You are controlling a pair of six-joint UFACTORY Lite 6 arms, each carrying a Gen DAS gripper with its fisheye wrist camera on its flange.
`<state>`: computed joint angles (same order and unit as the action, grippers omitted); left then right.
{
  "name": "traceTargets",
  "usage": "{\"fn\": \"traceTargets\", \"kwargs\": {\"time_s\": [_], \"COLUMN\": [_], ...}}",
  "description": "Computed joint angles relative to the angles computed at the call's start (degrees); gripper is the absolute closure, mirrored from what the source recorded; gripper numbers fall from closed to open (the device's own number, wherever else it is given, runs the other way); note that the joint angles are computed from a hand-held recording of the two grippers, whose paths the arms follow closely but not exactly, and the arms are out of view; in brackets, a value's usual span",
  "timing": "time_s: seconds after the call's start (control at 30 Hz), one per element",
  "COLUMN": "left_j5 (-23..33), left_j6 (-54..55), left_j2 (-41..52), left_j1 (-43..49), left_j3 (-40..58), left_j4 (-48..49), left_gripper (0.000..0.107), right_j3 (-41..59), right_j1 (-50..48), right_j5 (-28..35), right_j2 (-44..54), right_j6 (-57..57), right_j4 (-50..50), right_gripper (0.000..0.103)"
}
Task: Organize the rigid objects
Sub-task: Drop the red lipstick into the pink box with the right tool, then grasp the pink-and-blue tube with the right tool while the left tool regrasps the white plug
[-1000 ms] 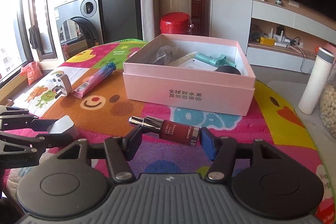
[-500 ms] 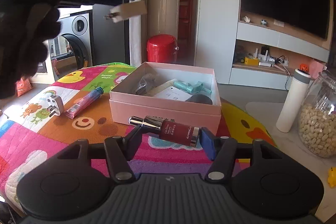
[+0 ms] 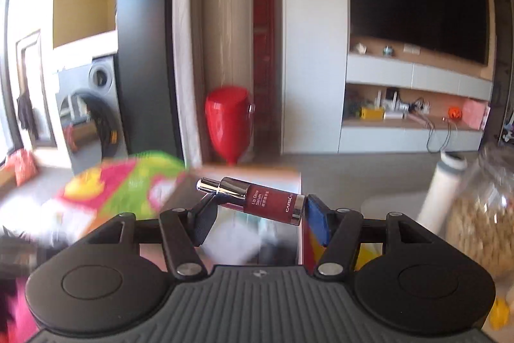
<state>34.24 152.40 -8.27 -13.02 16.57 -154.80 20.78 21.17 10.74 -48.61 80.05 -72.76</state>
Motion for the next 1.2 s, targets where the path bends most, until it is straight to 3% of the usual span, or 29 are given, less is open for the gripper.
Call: {"fn": "traceTargets", "kwargs": {"time_s": [0.07, 0.17, 0.23, 0.27, 0.4, 0.5, 0.6, 0.7, 0.87, 0.9, 0.93, 1.03, 1.2], "left_j5": [0.06, 0.89, 1.26, 2.09, 4.94, 6.15, 6.57, 6.69, 7.97, 8.29, 8.79, 10.30, 11.59], "left_j6": [2.26, 6.68, 4.86, 3.16, -4.30, -7.80, -8.44, -9.29, -8.97, -9.10, -9.47, -10.78, -9.09], "left_j2": [-1.85, -8.07, -11.21, -11.31, -9.02, -8.51, -8.59, -9.51, -8.87, -8.25, -7.49, -4.83, 1.85], "left_j1": [1.54, 4.92, 10.08, 13.10, 23.69, 27.61, 29.05, 30.37, 31.76, 32.21, 32.96, 34.52, 32.03], "left_j3": [-2.43, -7.88, -10.12, -10.45, -9.10, -8.89, -9.18, -9.72, -9.90, -9.64, -9.32, -7.83, -4.01], "left_j4": [-1.75, -6.05, -4.27, -2.69, 4.12, 8.66, 11.65, 15.73, 16.98, 16.71, 16.83, 18.12, 14.96], "left_gripper": [0.067, 0.067, 0.067, 0.067, 0.068, 0.068, 0.067, 0.067, 0.067, 0.067, 0.067, 0.067, 0.067], "right_j3": [10.57, 22.27, 23.58, 22.64, 19.16, 21.73, 29.35, 39.88, 56.76, 58.05, 58.43, 52.62, 30.49], "right_j1": [-5.97, -3.36, 1.00, 2.11, 9.43, 16.85, 23.23, 26.46, 30.32, 30.40, 30.37, 30.73, 35.64], "right_j5": [-7.09, -2.27, 2.09, 1.12, 0.43, 0.20, 1.00, 1.06, 6.74, 6.65, 6.19, 4.39, 7.64], "right_j2": [11.99, 25.31, 26.77, 26.87, 29.65, 38.81, 51.48, 63.68, 81.66, 83.14, 84.08, 80.64, 64.61], "right_j6": [7.78, 9.36, 4.54, 5.18, 15.90, 28.78, 35.74, 30.39, 18.50, 15.49, 14.38, 24.22, 46.72], "right_j4": [-9.31, -7.57, -1.28, -1.28, -7.75, -18.37, -22.92, -14.73, -4.15, -2.11, -1.39, -10.04, -33.90], "right_gripper": [0.038, 0.035, 0.035, 0.035, 0.035, 0.035, 0.035, 0.035, 0.037, 0.040, 0.050, 0.070, 0.074]}}
